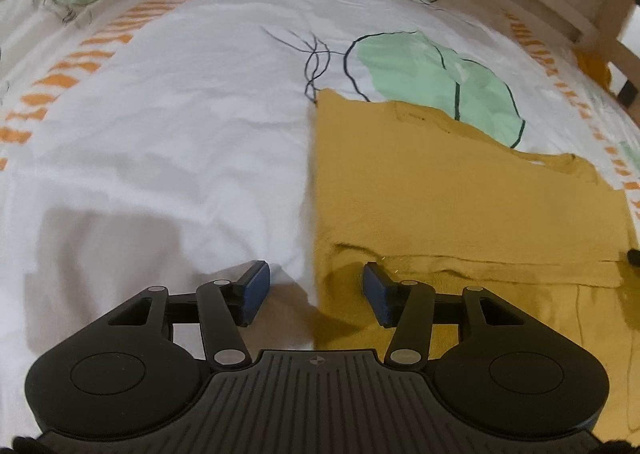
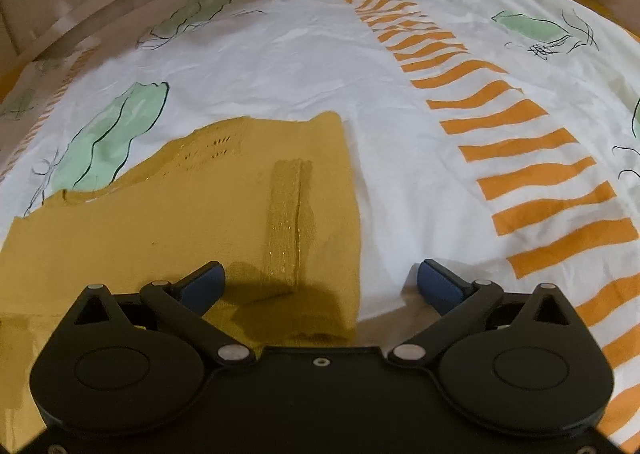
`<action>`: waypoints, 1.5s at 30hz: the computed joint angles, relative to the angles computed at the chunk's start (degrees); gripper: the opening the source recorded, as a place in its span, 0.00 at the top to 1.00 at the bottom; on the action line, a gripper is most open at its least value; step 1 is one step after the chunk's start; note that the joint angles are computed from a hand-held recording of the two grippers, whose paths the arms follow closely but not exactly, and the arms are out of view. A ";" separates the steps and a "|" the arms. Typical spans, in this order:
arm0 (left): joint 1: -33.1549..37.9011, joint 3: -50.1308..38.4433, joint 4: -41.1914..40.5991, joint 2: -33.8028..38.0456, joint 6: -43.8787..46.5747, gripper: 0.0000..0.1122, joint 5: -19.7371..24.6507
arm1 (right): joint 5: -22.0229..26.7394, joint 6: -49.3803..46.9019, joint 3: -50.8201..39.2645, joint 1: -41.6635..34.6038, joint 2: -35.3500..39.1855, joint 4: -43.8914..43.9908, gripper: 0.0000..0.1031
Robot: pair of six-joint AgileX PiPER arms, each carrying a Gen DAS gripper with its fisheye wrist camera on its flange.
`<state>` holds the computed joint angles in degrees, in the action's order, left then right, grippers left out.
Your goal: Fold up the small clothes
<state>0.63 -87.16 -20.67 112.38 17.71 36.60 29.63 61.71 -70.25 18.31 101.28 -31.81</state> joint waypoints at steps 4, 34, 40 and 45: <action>0.23 1.37 3.44 -1.42 -2.26 0.55 0.20 | 0.44 -2.01 1.88 0.03 -1.96 1.26 0.01; 18.00 40.20 -18.63 -38.39 29.50 0.56 7.26 | 25.44 29.27 28.38 38.86 -42.42 -10.89 0.01; 22.19 45.40 -18.78 -43.90 35.22 0.56 11.41 | 35.37 42.99 31.70 54.91 -45.59 -12.07 0.01; 23.99 49.52 -18.52 -46.89 38.68 0.56 11.92 | 39.32 51.15 33.34 64.08 -45.33 -11.49 0.01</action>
